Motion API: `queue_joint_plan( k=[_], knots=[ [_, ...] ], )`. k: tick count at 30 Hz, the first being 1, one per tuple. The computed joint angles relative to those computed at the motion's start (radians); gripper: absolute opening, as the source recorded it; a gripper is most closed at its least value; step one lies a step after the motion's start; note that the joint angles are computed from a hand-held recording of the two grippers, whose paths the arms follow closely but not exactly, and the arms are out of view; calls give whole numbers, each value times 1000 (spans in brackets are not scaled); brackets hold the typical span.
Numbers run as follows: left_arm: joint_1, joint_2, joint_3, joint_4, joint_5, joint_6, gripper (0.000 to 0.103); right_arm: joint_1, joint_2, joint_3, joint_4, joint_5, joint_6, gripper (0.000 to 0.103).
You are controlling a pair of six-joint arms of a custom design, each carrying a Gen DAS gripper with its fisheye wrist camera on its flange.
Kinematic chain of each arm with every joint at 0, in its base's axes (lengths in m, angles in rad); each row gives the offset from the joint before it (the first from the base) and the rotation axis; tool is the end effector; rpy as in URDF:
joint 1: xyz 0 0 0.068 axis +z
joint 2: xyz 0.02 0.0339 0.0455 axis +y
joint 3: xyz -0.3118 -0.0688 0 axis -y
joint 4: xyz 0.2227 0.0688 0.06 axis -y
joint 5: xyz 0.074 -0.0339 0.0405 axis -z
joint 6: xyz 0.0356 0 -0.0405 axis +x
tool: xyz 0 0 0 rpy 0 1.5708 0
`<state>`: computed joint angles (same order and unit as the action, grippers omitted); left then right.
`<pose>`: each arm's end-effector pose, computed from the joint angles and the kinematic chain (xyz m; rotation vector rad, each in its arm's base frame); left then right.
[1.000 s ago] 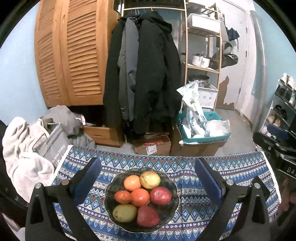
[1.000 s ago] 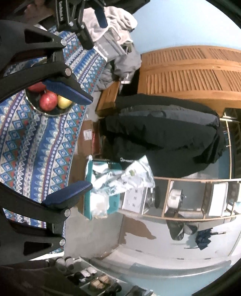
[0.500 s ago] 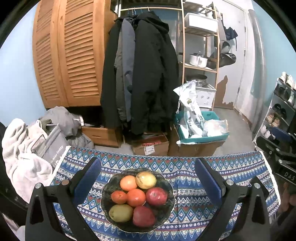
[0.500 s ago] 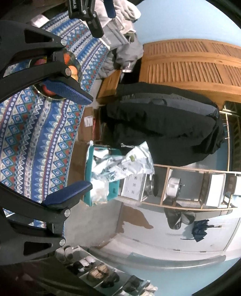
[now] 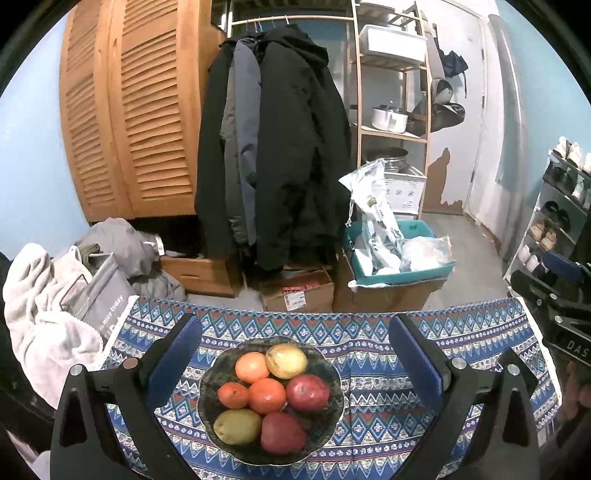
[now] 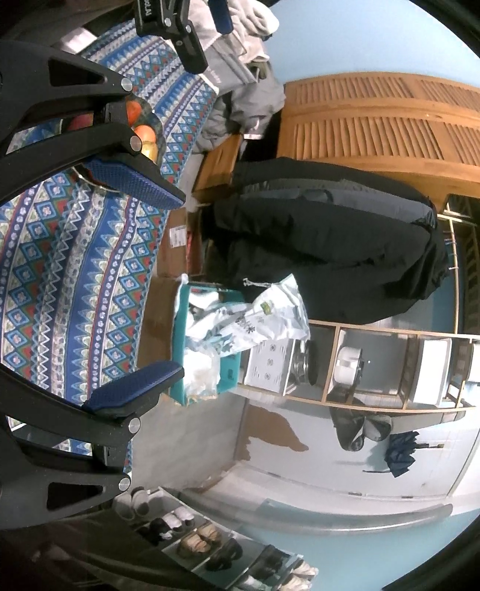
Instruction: Organize fruits
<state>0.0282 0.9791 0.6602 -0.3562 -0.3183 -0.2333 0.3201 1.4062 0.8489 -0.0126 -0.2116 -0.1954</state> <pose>0.1602 0.0157 0.2921 -0.4572 2.1695 0.2442 0.2646 0.0956 0.2955 -0.6649 2.0353 0.2994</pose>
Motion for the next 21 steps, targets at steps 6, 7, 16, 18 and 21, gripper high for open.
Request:
queue_joint_plan(
  k=[6, 7, 16, 18, 21],
  knots=[
    [-8, 2, 3, 1, -7, -5, 102, -9, 5, 5, -5, -2, -3, 83],
    [-8, 3, 4, -1, -7, -5, 102, -9, 5, 5, -5, -2, -3, 83],
    [-24, 4, 11, -12, -18, -16, 102, -10, 5, 4, -3, -2, -3, 83],
    [-31, 7, 11, -9, -23, -19, 102, -11, 6, 5, -4, -2, -4, 83],
    [-31, 7, 12, -10, -23, -20, 102, -24, 7, 7, -7, -11, -11, 83]
  ],
)
